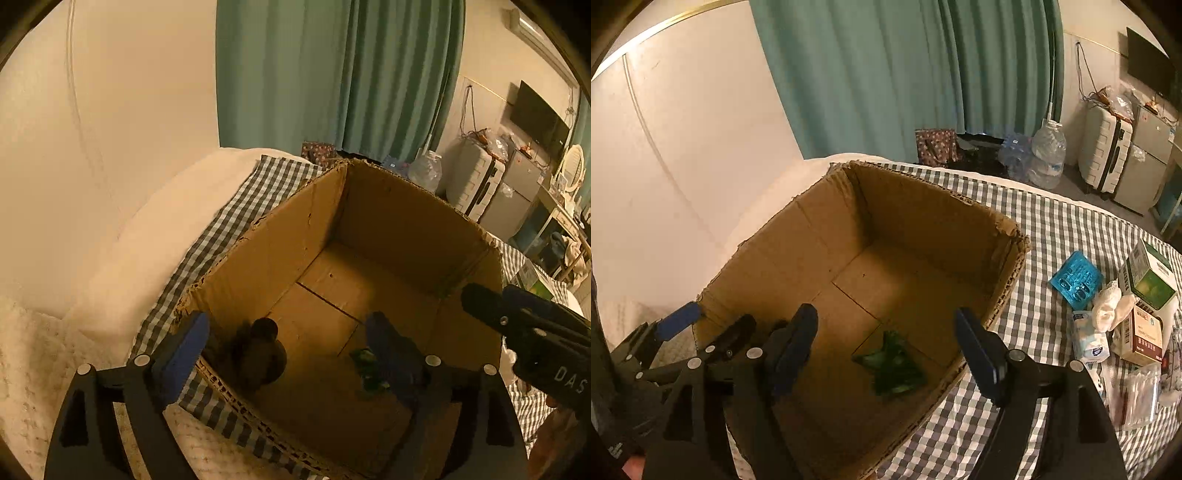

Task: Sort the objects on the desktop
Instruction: 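Carry the green packet with the right gripper over the cardboard box and release, then move both grippers back over the items on the bed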

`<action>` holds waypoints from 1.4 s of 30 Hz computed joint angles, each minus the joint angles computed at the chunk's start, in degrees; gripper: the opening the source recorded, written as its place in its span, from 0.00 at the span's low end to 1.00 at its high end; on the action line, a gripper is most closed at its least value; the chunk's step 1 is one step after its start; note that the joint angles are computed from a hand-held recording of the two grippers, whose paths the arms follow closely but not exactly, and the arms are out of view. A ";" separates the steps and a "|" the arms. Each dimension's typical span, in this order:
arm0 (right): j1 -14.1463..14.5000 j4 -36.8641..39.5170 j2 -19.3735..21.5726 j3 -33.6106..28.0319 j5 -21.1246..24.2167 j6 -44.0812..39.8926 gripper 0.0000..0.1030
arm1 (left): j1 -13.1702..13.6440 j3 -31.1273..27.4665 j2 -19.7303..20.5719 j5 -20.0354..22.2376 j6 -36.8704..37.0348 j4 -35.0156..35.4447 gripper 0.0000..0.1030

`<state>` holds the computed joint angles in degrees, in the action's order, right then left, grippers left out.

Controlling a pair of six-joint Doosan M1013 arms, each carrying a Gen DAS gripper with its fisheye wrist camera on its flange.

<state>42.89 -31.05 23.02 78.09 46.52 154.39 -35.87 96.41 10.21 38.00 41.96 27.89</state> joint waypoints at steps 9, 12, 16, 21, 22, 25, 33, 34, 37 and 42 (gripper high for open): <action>0.74 -2.08 -1.74 1.31 0.01 2.24 0.74 | -0.41 -0.61 -0.74 0.80 0.71 -1.58 0.87; 1.42 -4.19 -2.86 2.04 0.32 3.96 0.74 | -1.44 -0.86 -1.38 1.09 0.30 -0.59 0.87; 2.38 -7.29 -5.05 3.87 0.71 7.00 0.74 | -3.53 -1.23 -2.29 1.40 -0.92 2.50 0.87; 3.68 -12.36 -8.89 7.48 1.88 12.21 0.74 | -6.29 -1.87 -3.06 1.58 -0.87 2.95 0.87; 3.86 -13.19 -9.62 8.20 2.16 13.33 0.74 | -6.98 -2.15 -3.06 2.04 -0.98 2.90 0.87; 4.24 -15.49 -12.26 10.83 2.92 17.12 0.74 | -9.00 -2.48 -3.13 2.59 -2.02 3.81 0.87; 5.87 -20.61 -18.89 18.45 8.60 25.40 0.74 | -14.50 -4.07 -1.82 2.14 -2.67 4.92 0.87; 6.14 -21.07 -19.81 19.62 9.79 26.65 0.74 | -15.29 -4.44 -1.38 2.11 -2.47 4.72 0.87; 6.45 -21.50 -22.18 22.58 12.00 29.56 0.74 | -17.27 -4.94 -0.35 1.26 -2.49 4.09 0.88; 6.48 -20.34 -25.72 27.26 15.64 32.81 0.74 | -19.61 -5.59 1.50 0.57 -1.40 1.42 0.87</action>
